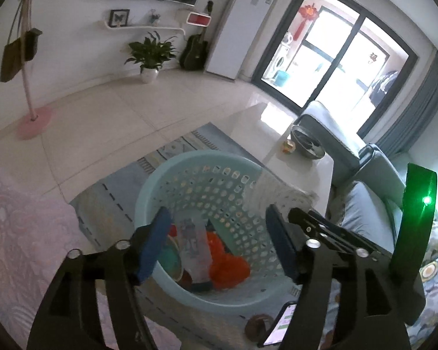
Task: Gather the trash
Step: 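Carry the teal cup and heart-print bag to the basket and open both tools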
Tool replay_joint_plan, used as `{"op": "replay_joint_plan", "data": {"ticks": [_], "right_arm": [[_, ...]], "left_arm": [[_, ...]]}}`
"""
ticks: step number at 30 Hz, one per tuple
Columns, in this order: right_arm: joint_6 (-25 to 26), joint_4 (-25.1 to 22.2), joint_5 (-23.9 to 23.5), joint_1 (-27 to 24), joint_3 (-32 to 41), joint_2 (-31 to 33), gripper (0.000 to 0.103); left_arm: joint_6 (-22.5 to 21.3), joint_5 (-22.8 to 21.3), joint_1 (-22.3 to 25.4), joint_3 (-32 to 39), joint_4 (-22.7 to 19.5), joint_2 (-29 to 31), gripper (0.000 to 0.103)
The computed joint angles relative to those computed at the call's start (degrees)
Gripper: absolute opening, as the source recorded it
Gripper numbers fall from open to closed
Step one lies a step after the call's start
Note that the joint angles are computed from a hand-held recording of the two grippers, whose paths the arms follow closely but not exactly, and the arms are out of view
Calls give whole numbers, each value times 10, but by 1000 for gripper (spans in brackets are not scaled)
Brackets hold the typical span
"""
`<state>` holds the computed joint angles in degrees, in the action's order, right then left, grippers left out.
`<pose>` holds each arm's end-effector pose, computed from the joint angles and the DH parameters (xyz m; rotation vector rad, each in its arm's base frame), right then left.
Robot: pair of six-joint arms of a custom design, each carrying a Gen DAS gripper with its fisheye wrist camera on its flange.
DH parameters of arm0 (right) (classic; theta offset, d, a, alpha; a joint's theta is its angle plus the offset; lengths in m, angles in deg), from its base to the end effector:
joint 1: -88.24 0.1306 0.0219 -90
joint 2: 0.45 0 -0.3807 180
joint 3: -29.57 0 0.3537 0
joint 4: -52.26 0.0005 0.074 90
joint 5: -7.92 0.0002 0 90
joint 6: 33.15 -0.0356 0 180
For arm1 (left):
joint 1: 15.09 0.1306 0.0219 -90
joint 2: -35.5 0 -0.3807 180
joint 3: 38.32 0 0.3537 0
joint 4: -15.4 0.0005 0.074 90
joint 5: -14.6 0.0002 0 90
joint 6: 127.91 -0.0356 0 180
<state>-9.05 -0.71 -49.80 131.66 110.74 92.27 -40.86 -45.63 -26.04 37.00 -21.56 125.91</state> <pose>0.3265 0.2821 0.3460 0.6307 2.3566 0.0415 0.4192 -0.0996 0.3364 0.5145 2.3855 -0.7027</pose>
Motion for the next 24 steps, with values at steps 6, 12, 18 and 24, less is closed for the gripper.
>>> {"op": "replay_joint_plan", "data": {"ticks": [6, 12, 18, 24], "right_arm": [[-7, -2, 12, 9, -7, -15, 54], [5, 2, 27, 33, 10, -24, 55], [48, 14, 69, 74, 29, -31, 63], [77, 11, 109, 118, 70, -13, 72]], "left_arm": [[5, 18, 18, -12, 5, -29, 78], [-3, 18, 41, -20, -2, -74, 78], [-12, 9, 85, -49, -3, -155, 85], [-16, 11, 176, -84, -17, -215, 87]]}}
